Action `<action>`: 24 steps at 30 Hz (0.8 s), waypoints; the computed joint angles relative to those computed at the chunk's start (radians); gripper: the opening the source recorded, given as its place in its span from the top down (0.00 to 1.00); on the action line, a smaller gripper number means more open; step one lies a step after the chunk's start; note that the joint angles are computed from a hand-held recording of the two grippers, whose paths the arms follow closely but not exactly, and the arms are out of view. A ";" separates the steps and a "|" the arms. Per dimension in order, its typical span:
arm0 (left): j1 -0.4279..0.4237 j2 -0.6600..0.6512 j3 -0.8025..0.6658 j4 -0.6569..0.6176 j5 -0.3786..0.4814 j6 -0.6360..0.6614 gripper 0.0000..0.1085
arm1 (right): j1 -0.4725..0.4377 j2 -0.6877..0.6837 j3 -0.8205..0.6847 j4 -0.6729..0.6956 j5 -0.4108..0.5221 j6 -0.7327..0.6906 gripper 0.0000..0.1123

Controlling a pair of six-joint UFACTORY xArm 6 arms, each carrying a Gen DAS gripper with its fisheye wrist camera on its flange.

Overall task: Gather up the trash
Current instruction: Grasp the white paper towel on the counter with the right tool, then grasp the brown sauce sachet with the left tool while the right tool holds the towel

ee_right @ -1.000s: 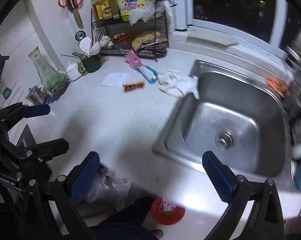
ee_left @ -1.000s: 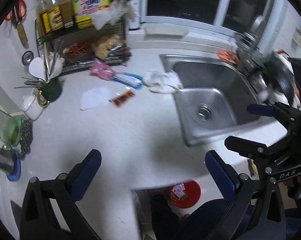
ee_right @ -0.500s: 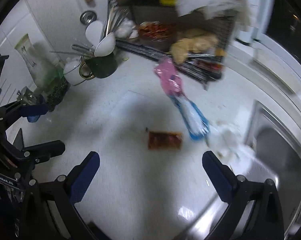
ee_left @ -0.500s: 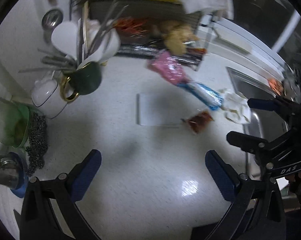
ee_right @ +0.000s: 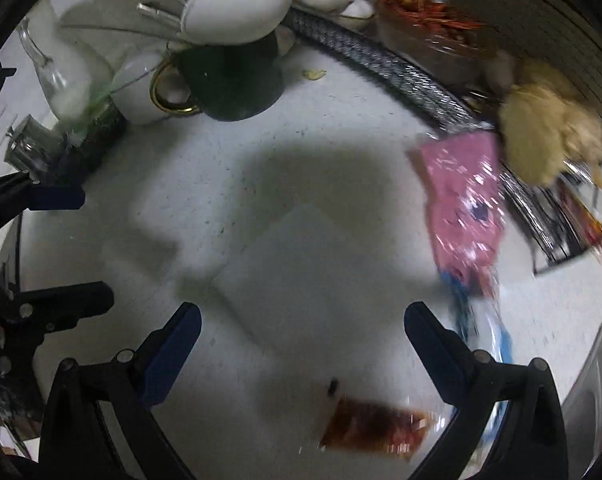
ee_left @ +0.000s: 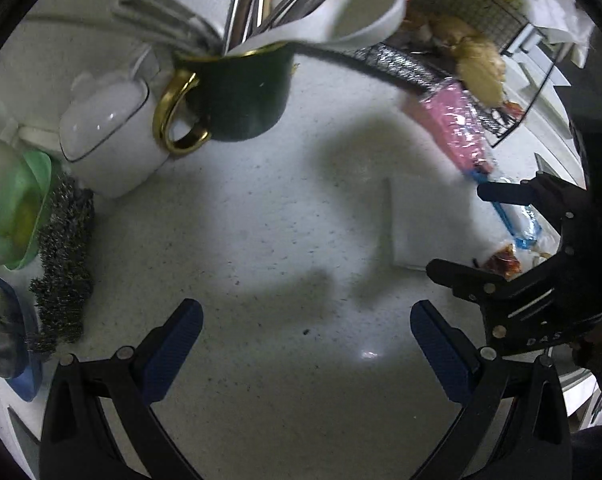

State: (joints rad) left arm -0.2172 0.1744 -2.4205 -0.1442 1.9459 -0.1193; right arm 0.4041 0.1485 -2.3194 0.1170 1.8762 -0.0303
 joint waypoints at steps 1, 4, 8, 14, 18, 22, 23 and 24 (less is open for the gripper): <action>0.006 -0.003 0.012 -0.004 -0.004 0.003 0.05 | -0.002 0.016 -0.015 -0.003 0.009 -0.004 0.09; 0.023 -0.018 0.058 -0.022 -0.027 0.012 0.05 | -0.006 0.030 -0.011 0.000 0.006 -0.005 0.10; 0.031 -0.011 0.062 -0.024 -0.030 0.028 0.05 | 0.008 0.030 0.004 -0.020 0.016 -0.032 0.19; 0.038 -0.029 0.080 -0.021 -0.027 0.047 0.05 | 0.075 -0.049 0.096 -0.079 -0.023 -0.070 0.54; 0.024 -0.059 0.095 -0.015 -0.021 0.035 0.05 | 0.103 -0.124 0.166 -0.077 -0.043 -0.045 0.91; -0.011 -0.032 -0.004 -0.010 0.022 0.027 0.05 | 0.067 -0.159 0.161 0.025 0.007 0.072 0.92; -0.018 -0.017 -0.040 -0.024 0.035 0.025 0.05 | 0.065 -0.176 0.157 0.021 0.017 0.103 0.92; -0.028 0.016 -0.113 -0.038 0.066 0.019 0.05 | 0.069 -0.192 0.157 0.007 0.022 0.121 0.92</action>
State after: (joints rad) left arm -0.2456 0.1909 -2.5340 -0.1822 2.0116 -0.1000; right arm 0.4729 -0.0437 -2.1627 0.1238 1.8986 0.0903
